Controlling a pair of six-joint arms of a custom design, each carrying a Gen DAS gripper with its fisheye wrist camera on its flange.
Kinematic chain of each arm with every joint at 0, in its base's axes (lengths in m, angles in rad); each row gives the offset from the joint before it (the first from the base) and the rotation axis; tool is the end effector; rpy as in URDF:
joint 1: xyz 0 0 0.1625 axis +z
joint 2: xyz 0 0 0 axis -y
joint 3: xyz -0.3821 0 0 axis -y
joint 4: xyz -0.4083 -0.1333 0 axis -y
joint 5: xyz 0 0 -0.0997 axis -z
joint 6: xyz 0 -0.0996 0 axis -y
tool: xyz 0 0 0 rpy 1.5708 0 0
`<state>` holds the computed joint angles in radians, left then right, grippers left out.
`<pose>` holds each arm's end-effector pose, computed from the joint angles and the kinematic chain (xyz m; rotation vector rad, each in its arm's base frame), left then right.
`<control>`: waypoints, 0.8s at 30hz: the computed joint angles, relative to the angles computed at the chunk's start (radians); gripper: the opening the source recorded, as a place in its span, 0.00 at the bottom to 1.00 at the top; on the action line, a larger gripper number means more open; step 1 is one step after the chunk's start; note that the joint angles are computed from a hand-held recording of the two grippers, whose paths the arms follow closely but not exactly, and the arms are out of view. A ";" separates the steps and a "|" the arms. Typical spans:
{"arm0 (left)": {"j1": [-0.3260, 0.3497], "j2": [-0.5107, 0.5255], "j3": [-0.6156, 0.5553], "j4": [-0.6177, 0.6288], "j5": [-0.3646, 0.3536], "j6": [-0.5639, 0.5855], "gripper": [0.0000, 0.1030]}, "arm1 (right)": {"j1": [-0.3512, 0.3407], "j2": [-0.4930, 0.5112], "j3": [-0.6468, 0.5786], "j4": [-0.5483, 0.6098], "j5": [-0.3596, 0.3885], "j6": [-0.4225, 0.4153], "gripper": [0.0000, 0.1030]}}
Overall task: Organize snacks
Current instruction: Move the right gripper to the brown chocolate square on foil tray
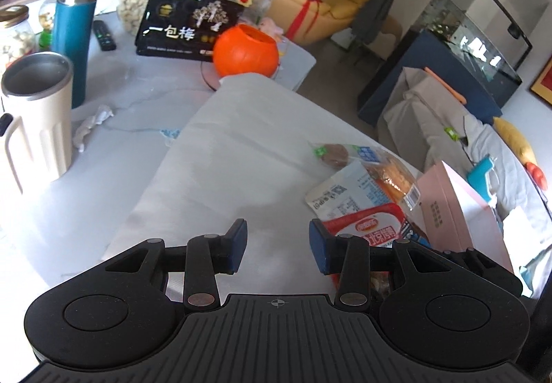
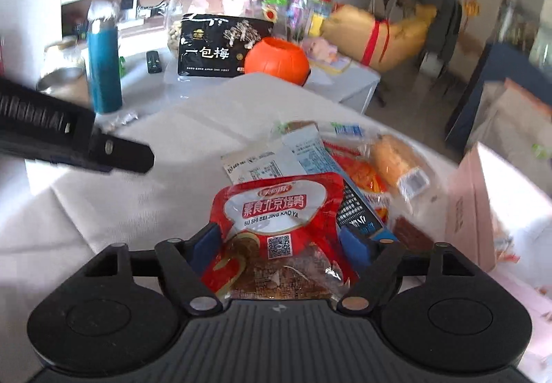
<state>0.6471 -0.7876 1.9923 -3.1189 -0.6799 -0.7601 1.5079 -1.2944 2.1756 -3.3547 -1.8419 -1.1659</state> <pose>-0.2964 -0.4881 0.0266 -0.0021 2.5381 -1.1930 0.0749 -0.5068 0.2339 1.0808 -2.0486 0.7337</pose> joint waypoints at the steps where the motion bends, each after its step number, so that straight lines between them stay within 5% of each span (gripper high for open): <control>1: 0.000 0.000 0.003 -0.002 -0.003 -0.005 0.43 | -0.004 -0.001 0.008 -0.016 0.003 -0.027 0.75; 3: 0.003 0.002 0.003 -0.007 -0.017 -0.005 0.43 | -0.008 -0.021 0.012 0.016 0.007 -0.033 0.75; 5: 0.005 0.007 -0.001 -0.008 -0.036 0.004 0.42 | -0.015 -0.065 0.004 0.101 0.014 0.018 0.63; 9: 0.002 0.026 -0.023 -0.003 -0.058 0.034 0.42 | -0.049 -0.188 -0.033 0.348 0.070 0.172 0.47; 13: -0.004 0.065 -0.079 0.015 -0.107 0.112 0.42 | -0.101 -0.282 -0.071 0.565 0.130 0.247 0.42; 20: 0.008 0.184 -0.288 0.027 -0.303 0.492 0.42 | -0.195 -0.397 -0.014 0.520 0.196 0.210 0.53; 24: 0.035 0.308 -0.521 0.214 -0.319 0.612 0.42 | -0.248 -0.448 0.034 0.447 0.225 0.187 0.56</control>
